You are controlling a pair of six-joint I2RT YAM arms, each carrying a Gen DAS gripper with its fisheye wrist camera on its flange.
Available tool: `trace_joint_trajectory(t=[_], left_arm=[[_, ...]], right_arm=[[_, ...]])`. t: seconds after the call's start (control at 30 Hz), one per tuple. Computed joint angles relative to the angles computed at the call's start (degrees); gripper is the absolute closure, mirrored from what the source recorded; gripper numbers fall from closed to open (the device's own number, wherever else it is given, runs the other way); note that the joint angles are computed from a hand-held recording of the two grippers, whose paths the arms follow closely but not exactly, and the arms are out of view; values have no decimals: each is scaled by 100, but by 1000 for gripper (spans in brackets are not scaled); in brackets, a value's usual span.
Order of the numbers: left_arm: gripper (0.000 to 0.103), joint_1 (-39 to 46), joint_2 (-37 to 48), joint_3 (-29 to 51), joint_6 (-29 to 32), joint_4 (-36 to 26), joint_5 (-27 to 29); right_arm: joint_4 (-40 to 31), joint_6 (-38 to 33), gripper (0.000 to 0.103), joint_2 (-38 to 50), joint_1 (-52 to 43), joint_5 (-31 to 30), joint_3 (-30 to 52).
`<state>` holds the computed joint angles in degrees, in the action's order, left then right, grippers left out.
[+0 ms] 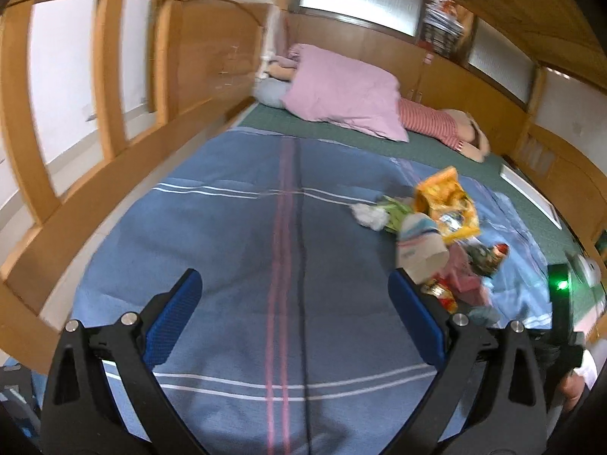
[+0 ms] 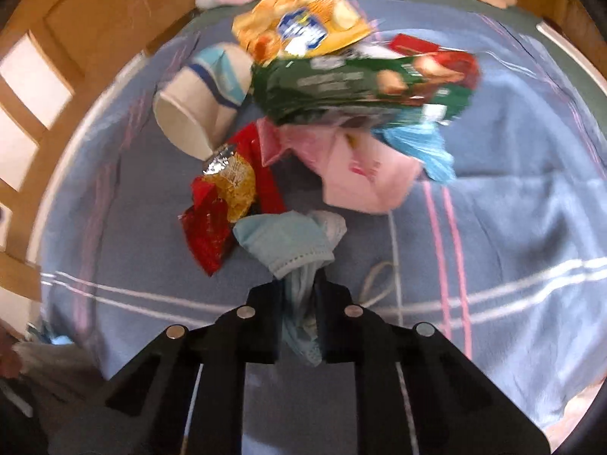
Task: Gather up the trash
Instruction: 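Grasp the blue face mask with the right gripper while the left grasps the red snack bag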
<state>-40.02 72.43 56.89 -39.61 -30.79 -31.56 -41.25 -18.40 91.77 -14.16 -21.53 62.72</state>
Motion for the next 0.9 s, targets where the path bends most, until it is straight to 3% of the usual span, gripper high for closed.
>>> trace_joint_trajectory(t=[0.23, 0.43, 0.63, 0.7, 0.77, 0.9], left_arm=[[5, -803, 1376, 785, 585, 298, 347], [5, -956, 3400, 2259, 558, 377, 847], [5, -741, 4681, 3517, 382, 167, 1059], [12, -636, 4909, 3729, 276, 84, 1222], [45, -566, 5056, 3851, 241, -4, 1370], [61, -617, 4894, 3625, 182, 100, 1112]], right_arm=[[-522, -557, 88, -407, -1410, -913, -229], [-768, -621, 88, -71, -2034, -1668, 123], [-1215, -1034, 88, 266, -2410, -2077, 519], [-1380, -1147, 88, 338, -2496, -2178, 615], [-1433, -1147, 88, 419, -2502, -2251, 689], [-1512, -1203, 88, 495, -2534, -2359, 763]])
